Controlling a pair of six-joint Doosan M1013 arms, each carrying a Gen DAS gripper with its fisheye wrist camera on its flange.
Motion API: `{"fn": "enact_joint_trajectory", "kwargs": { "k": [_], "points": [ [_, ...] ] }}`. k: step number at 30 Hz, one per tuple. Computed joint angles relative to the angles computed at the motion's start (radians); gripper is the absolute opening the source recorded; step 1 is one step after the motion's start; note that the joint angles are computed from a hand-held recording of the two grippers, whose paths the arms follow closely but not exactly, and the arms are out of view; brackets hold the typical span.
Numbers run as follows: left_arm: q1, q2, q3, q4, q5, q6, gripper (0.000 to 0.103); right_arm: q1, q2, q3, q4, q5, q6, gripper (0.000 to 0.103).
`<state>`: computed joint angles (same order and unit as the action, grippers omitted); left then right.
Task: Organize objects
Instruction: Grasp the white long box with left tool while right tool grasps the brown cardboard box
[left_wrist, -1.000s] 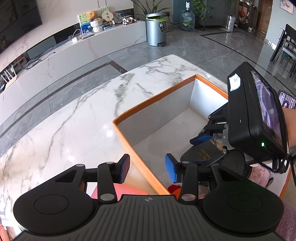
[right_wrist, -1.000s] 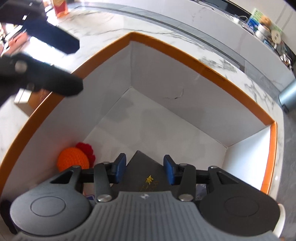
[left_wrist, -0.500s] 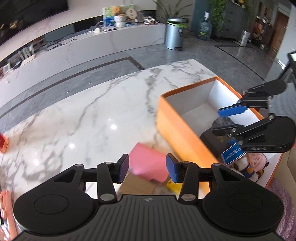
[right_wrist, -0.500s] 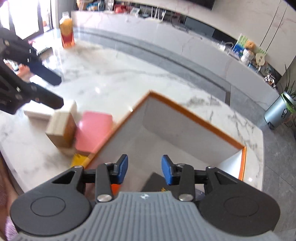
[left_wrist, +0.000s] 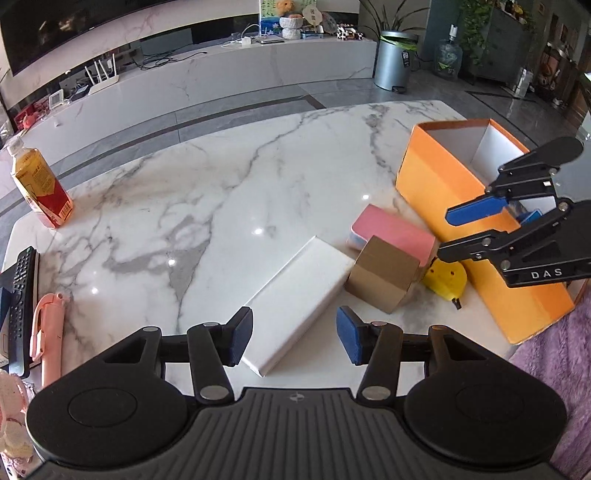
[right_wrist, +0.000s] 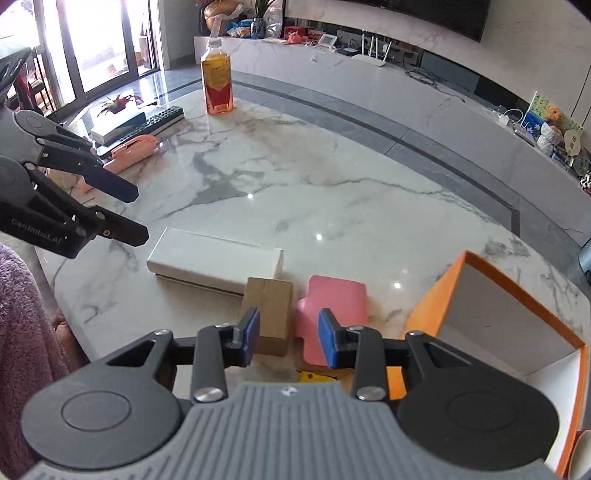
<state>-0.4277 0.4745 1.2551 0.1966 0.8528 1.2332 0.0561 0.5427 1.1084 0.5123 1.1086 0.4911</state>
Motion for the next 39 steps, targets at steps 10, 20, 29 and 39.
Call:
{"fn": "enact_joint_trajectory", "kwargs": {
  "k": [10,20,29,39],
  "points": [
    [0.017,0.04,0.003,-0.103,-0.055,0.111,0.06,0.053,0.051,-0.04,-0.106,0.016,0.092,0.046],
    [0.002,0.091,-0.029,-0.008,-0.018,0.266,0.07,0.077,0.1,-0.101,-0.163,0.061,0.159,0.047],
    [-0.062,0.107,0.02,0.291,-0.049,0.323,0.077,0.072,0.103,-0.106,-0.157,0.075,0.167,0.046],
    [-0.032,0.13,-0.026,0.204,-0.028,0.388,0.069,0.06,0.105,-0.106,-0.135,0.089,0.162,0.046]
  ]
}}
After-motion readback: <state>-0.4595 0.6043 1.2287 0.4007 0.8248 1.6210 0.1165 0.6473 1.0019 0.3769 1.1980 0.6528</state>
